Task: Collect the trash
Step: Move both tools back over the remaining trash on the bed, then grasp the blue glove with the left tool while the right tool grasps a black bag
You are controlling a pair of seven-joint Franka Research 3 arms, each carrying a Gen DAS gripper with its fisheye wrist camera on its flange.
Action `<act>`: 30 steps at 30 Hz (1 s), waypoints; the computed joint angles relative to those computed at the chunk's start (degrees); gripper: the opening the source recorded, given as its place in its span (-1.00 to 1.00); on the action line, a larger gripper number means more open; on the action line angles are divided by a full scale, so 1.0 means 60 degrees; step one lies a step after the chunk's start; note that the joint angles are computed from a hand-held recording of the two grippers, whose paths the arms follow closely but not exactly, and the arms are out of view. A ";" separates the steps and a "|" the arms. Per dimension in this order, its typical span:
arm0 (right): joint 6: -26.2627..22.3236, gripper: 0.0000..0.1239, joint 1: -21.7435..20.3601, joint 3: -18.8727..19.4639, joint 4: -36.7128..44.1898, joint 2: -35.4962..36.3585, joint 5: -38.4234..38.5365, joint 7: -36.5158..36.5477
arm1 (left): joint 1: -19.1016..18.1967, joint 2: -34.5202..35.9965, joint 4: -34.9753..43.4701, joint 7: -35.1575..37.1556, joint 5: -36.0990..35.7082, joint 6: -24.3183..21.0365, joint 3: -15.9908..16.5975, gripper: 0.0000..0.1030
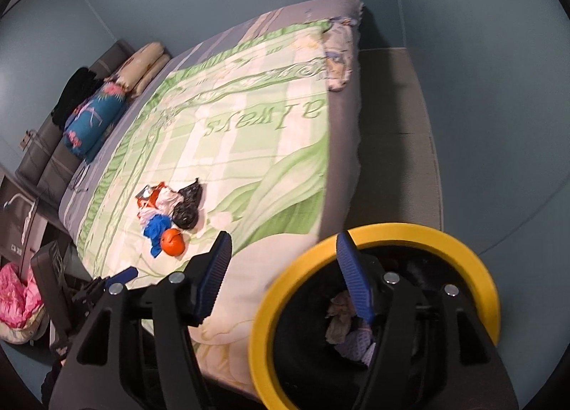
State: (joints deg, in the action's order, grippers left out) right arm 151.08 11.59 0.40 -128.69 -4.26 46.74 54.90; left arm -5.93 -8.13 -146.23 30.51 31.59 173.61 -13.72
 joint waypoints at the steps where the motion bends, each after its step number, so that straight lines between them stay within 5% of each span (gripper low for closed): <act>1: -0.0014 -0.02 0.0060 0.0073 0.0112 0.0111 -0.0097 0.0092 | 0.0065 -0.0075 -0.0086 -0.0034 0.0005 -0.0013 0.0055 0.73; 20: -0.0904 0.03 0.1185 0.1145 0.3308 0.3271 -0.2509 0.2039 | 0.1987 0.0003 -0.1407 -0.0063 -0.0162 0.0768 0.0767 0.73; 25: -0.1357 0.03 0.1476 0.1227 0.4545 0.4405 -0.3248 0.2643 | 0.1727 0.0387 -0.1443 0.0698 -0.1253 0.1137 0.1365 0.73; 30: -0.2067 0.02 0.1653 0.1285 0.6025 0.5598 -0.3718 0.3219 | 0.0662 0.0824 -0.1418 0.2448 -0.3663 0.1512 0.2304 0.73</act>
